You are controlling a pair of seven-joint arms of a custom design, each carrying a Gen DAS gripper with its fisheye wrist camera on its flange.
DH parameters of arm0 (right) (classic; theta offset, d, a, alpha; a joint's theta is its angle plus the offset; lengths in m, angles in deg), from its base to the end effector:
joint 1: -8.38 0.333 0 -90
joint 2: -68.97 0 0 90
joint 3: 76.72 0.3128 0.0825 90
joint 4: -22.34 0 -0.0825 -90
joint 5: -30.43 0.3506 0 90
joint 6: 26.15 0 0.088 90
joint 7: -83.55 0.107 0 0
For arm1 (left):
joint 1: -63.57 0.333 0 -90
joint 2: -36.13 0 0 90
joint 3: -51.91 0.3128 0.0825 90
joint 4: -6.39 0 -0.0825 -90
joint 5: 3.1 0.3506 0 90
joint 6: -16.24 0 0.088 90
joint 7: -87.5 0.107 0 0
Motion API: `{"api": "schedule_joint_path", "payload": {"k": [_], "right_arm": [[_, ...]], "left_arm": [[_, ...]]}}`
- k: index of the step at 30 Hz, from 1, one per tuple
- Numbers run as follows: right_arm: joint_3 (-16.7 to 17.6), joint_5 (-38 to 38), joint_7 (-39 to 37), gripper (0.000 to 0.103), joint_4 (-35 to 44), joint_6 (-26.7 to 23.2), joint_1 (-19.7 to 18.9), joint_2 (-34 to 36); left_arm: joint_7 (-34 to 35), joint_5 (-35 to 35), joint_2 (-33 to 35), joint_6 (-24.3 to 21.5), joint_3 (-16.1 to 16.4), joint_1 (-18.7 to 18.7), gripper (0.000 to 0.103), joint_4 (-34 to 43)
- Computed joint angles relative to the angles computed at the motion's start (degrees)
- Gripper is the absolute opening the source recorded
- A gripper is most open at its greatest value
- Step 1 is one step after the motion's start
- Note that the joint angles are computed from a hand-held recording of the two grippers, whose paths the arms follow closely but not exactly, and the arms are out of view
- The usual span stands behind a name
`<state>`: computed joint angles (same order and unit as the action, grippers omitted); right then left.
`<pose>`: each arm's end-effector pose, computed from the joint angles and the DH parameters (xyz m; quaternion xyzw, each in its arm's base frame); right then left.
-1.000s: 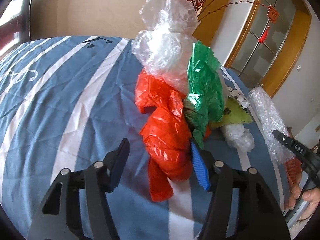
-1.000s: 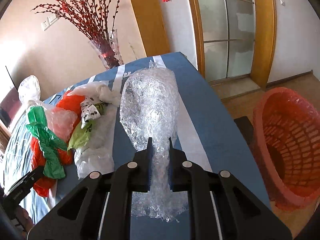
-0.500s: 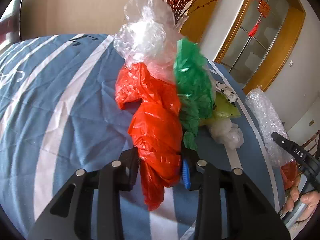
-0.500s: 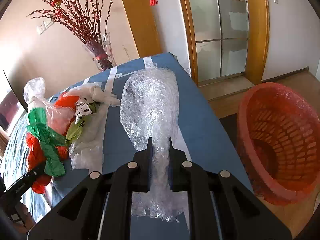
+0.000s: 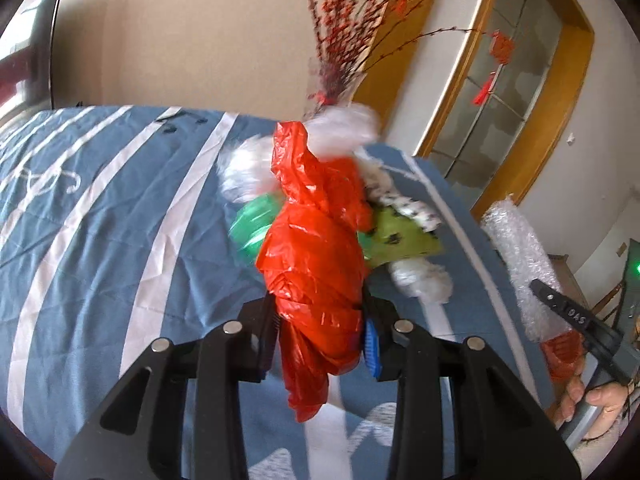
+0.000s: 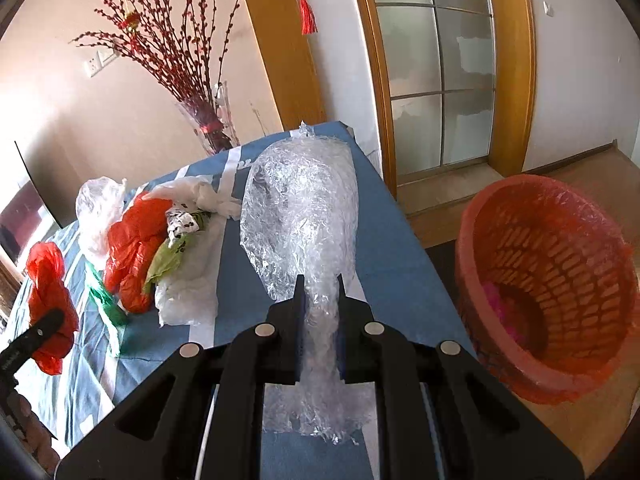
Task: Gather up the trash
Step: 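Carry the red bag and bubble wrap to the wastebasket and open both tools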
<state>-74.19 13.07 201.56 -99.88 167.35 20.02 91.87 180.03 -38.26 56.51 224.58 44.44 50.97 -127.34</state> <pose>0.5745 0.1768 0.3412 -0.6691 0.6218 -0.1839 0.3631 0.5246 -0.1093 0.3149 -0.7319 0.5294 -0.3526 0.2442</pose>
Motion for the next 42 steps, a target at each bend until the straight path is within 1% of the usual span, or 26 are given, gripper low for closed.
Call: {"api": "schedule_joint_path", "payload": {"k": [3, 8, 12, 15, 19, 23, 25, 28, 30, 33, 39, 42], "right_arm": [[-0.10, -0.10, 0.04, 0.013, -1.63, 1.39, -0.41, -1.21], [-1.00, 0.08, 0.03, 0.013, -4.16, 3.40, -0.69, -3.04], [-3.00, 1.42, -0.51, 0.013, -6.78, 5.46, -0.13, -4.70], [-4.61, 3.19, -1.56, 0.013, -8.59, 6.74, 0.50, -5.90], [-5.77, 5.26, -3.07, 0.013, -10.67, 8.26, 0.17, -7.26], [-5.88, 6.37, -3.70, 0.013, -13.00, 9.87, -1.48, -8.97], [-6.37, 7.56, -4.68, 0.013, -14.14, 10.84, -1.59, -9.78], [-7.07, 9.81, -6.60, 0.013, -15.73, 12.32, -1.79, -10.68], [-6.84, 9.96, -6.52, 0.013, -16.42, 12.98, -3.01, -11.09], [-6.71, 9.35, -5.74, 0.013, -16.99, 13.60, -5.23, -11.35], [-6.79, 8.16, -2.91, 0.013, -16.65, 13.80, -8.88, -10.63], [-6.87, 7.25, -1.20, 0.013, -16.45, 13.94, -10.44, -10.07]], "left_arm": [[0.38, 0.74, -0.81, 0.67, -0.69, -0.62, 0.035, -0.07], [1.29, 1.55, -0.39, 0.07, -1.41, -2.14, 0.035, 1.91], [2.67, 1.79, 1.02, -1.51, -1.50, -3.98, 0.035, 4.99], [3.78, 2.09, 2.73, -3.52, -1.23, -5.49, 0.035, 8.20], [5.43, 2.29, 5.85, -6.89, 0.09, -8.76, 0.035, 13.74], [7.02, 1.72, 9.08, -10.64, 3.53, -14.06, 0.035, 19.91], [6.94, 2.24, 10.72, -12.42, 4.75, -15.85, 0.035, 22.83], [5.73, 4.63, 13.88, -15.61, 5.37, -17.25, 0.035, 28.26], [4.35, 6.39, 15.96, -17.70, 6.58, -18.72, 0.035, 31.78], [1.82, 9.40, 20.22, -21.95, 8.33, -20.94, 0.035, 39.07], [-2.10, 15.45, 27.21, -28.23, 7.85, -20.98, 0.035, 51.15], [-4.18, 18.42, 31.30, -32.40, 7.70, -20.78, 0.035, 58.37]]}}
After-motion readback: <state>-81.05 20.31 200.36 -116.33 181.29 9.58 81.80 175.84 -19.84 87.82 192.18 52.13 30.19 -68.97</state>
